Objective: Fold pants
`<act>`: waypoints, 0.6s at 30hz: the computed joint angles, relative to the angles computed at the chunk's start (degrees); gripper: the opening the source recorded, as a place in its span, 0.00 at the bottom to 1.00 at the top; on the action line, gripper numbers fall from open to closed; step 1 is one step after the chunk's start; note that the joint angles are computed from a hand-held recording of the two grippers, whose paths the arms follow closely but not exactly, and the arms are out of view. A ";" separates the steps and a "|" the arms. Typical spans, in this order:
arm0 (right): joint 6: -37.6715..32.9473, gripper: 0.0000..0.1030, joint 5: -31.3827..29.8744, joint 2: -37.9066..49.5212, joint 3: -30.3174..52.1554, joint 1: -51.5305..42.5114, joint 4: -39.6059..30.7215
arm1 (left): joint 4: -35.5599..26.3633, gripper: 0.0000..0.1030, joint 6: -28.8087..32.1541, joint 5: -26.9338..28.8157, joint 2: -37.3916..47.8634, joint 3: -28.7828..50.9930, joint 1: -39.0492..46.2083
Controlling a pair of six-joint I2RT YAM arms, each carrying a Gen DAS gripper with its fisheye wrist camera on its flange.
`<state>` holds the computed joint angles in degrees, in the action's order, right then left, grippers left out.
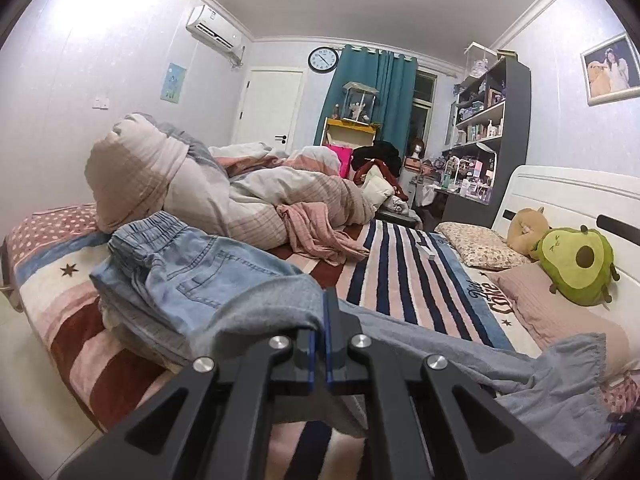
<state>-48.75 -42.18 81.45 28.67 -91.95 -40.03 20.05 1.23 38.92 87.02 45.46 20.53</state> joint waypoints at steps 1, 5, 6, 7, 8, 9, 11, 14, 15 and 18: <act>-1.27 0.99 -0.99 2.59 0.55 -0.50 -0.43 | 0.36 0.01 -0.25 -0.12 -0.25 -0.45 0.12; -4.77 0.98 -3.05 5.48 1.15 -3.26 -1.32 | 0.77 0.01 0.17 -1.02 0.31 -0.21 0.10; -4.61 0.93 -3.33 5.44 0.95 -3.36 -0.97 | 0.77 0.01 0.32 -1.02 -0.08 -0.57 0.18; -6.36 0.89 -3.60 5.41 0.92 -4.40 -1.94 | 0.92 0.01 0.54 -1.19 0.09 -0.41 0.02; -9.09 0.78 -4.19 5.93 1.61 -5.36 -4.04 | 1.01 0.01 0.72 -1.32 0.08 -0.42 -0.18; -11.30 0.60 -5.04 6.95 2.25 -5.92 -5.69 | 0.84 0.01 0.94 -1.46 0.22 -0.11 -0.47; -15.29 0.34 -6.65 7.81 3.50 -6.33 -10.16 | 0.65 0.01 1.30 -1.43 0.77 0.72 -1.03; -13.56 0.18 -7.80 2.19 3.04 -4.02 -11.10 | 0.11 0.01 1.92 -2.29 1.07 2.01 -2.57; -10.92 0.14 -8.31 -0.43 2.52 -2.49 -10.41 | -0.68 0.01 2.34 -2.87 1.46 3.18 -3.38; -5.00 0.10 -11.13 -5.51 4.16 0.77 -10.70 | -3.23 0.01 3.04 -5.39 3.47 7.51 -5.99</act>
